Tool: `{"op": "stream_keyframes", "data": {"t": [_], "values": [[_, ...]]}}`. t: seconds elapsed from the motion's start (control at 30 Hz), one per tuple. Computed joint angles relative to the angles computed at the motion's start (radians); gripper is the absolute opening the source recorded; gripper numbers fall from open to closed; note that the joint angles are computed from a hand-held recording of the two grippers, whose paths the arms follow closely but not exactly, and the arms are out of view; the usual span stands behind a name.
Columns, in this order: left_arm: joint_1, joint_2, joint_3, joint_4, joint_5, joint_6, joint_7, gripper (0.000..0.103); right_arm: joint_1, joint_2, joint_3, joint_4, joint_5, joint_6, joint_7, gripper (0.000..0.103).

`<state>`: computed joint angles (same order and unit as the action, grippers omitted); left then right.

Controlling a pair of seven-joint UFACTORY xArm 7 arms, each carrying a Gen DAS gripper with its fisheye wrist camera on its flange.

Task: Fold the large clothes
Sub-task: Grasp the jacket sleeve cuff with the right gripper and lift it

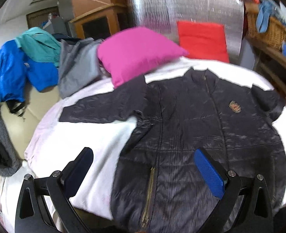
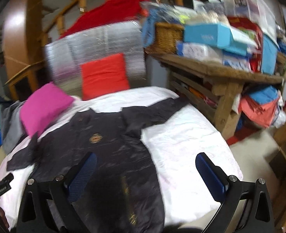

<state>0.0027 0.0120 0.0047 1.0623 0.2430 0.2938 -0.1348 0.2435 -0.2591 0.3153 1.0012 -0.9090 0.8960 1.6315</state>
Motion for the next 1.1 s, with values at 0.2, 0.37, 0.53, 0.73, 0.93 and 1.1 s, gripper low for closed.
{"op": "stream_keyframes", "data": {"t": [0.2,0.37,0.53,0.73,0.93,1.1], "values": [[-0.108,0.316,0.030,0.315,0.147,0.150,-0.160,0.103,-0.159,0.136,-0.198,-0.059,0.024,-0.452,0.020,0.103],[-0.169,0.503,0.055,0.507,0.147,0.238,-0.146,0.103,-0.271,0.380,-0.327,0.012,0.154,-0.834,-0.005,0.103],[-0.182,0.572,0.062,0.553,0.112,0.229,-0.120,0.103,-0.596,0.614,-0.074,0.136,0.423,-1.023,-0.263,0.103],[-0.127,0.567,0.020,0.506,-0.033,0.145,-0.095,0.103,-0.877,0.895,0.218,0.300,0.481,-1.115,-0.356,0.094],[-0.161,0.525,0.060,0.415,-0.024,0.052,-0.130,0.103,-0.860,1.004,0.223,0.430,0.541,-1.109,-0.454,0.081],[-0.140,0.545,0.041,0.460,-0.053,0.089,-0.093,0.103,-0.798,1.044,0.168,0.491,0.613,-1.077,-0.519,0.029]]}}
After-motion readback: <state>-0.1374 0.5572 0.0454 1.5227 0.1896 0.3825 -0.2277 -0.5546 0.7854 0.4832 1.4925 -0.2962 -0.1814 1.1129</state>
